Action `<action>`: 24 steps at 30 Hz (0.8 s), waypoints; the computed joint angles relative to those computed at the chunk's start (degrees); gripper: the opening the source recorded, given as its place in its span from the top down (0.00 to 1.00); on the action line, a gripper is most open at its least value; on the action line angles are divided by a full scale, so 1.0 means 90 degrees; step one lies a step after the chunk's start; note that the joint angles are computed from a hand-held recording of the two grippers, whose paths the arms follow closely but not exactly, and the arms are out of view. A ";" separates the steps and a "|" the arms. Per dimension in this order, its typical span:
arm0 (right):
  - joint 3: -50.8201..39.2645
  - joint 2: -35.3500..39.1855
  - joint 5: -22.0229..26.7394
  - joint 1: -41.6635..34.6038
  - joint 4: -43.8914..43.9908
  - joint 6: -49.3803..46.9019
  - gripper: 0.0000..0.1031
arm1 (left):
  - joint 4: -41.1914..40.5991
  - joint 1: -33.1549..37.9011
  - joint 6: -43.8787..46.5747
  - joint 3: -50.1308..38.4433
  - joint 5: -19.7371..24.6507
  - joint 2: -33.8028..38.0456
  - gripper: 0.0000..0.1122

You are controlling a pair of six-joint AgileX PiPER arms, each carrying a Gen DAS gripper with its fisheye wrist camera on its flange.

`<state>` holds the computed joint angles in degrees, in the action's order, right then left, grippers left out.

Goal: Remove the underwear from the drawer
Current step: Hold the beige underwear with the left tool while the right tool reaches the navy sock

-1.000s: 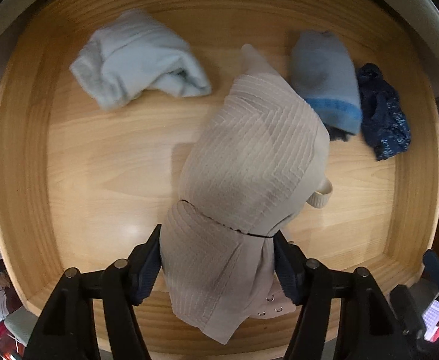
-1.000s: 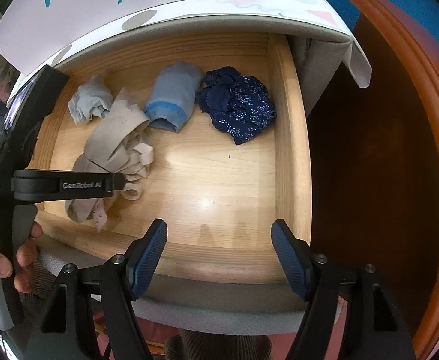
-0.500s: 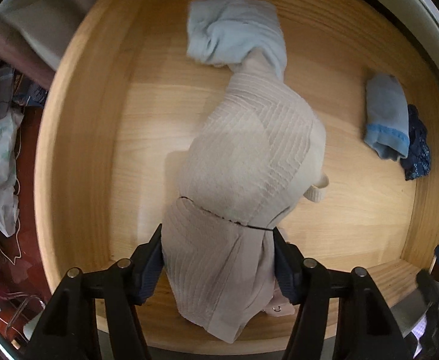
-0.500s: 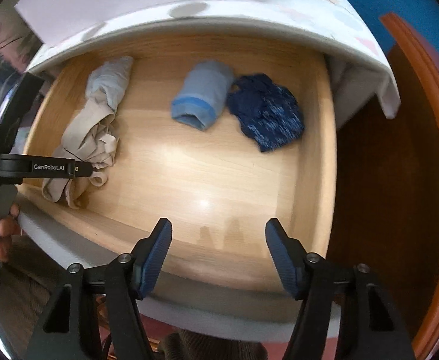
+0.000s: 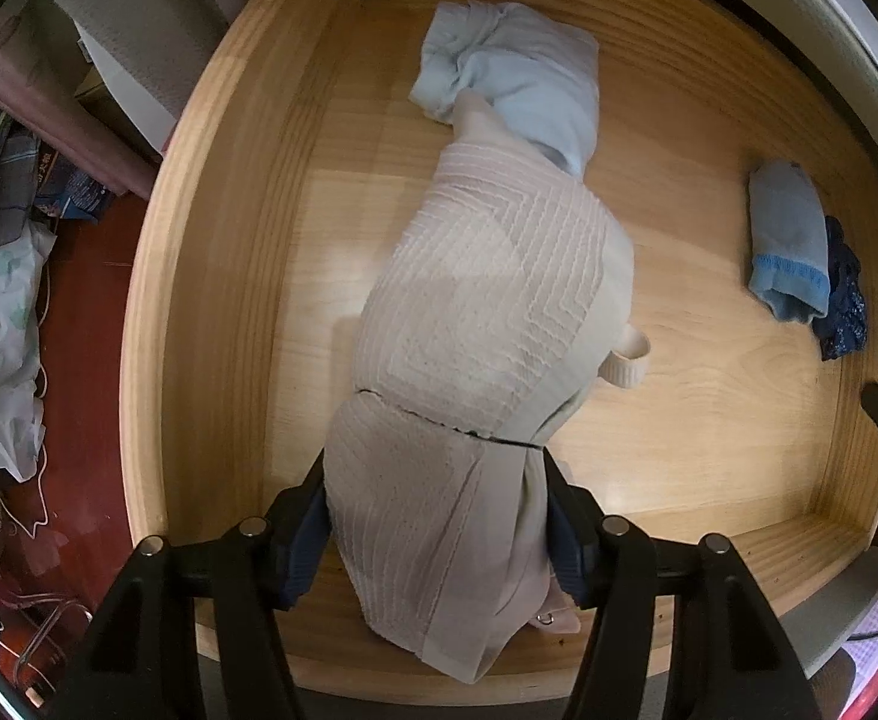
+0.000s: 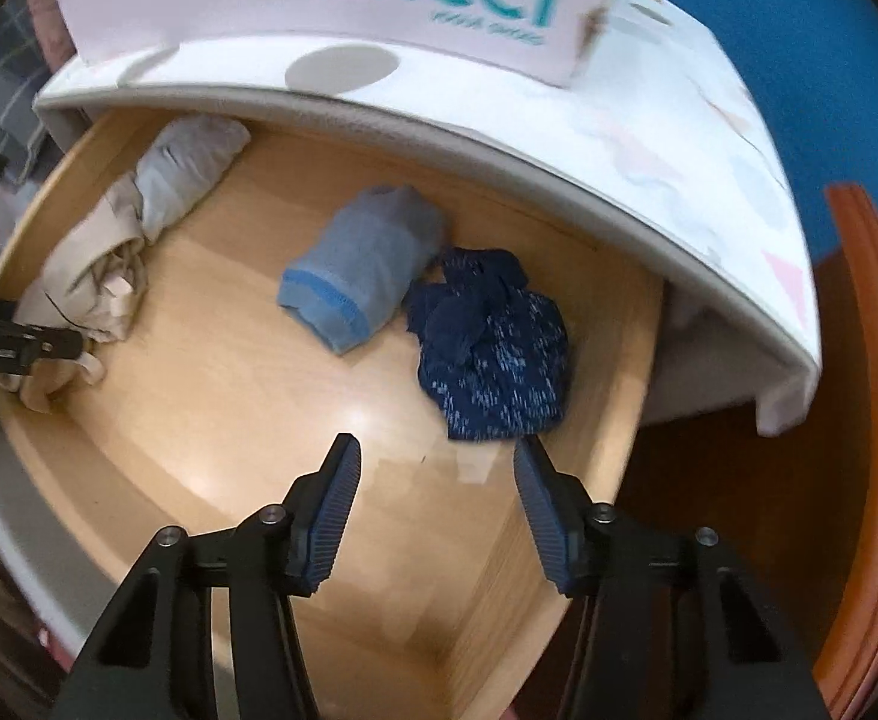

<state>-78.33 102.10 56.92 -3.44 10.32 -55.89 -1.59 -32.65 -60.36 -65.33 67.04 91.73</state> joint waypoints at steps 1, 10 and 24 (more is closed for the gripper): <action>0.0015 0.0074 -0.0122 0.0113 -0.0086 -0.0023 0.52 | 0.0000 -0.0016 -0.0010 -0.0009 0.0003 0.0013 0.44; 0.0106 0.0554 -0.0964 0.0860 -0.1194 0.0412 0.54 | -0.0005 0.0196 0.0240 0.0015 0.0006 0.0010 0.44; -0.0427 0.1081 -0.0269 0.1022 -0.1713 0.1046 0.77 | 0.0008 0.0212 0.0239 0.0031 0.0038 -0.0054 0.44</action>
<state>-82.18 111.83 54.50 5.76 -5.09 -46.48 -1.52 -30.74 -58.21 -65.04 67.38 91.25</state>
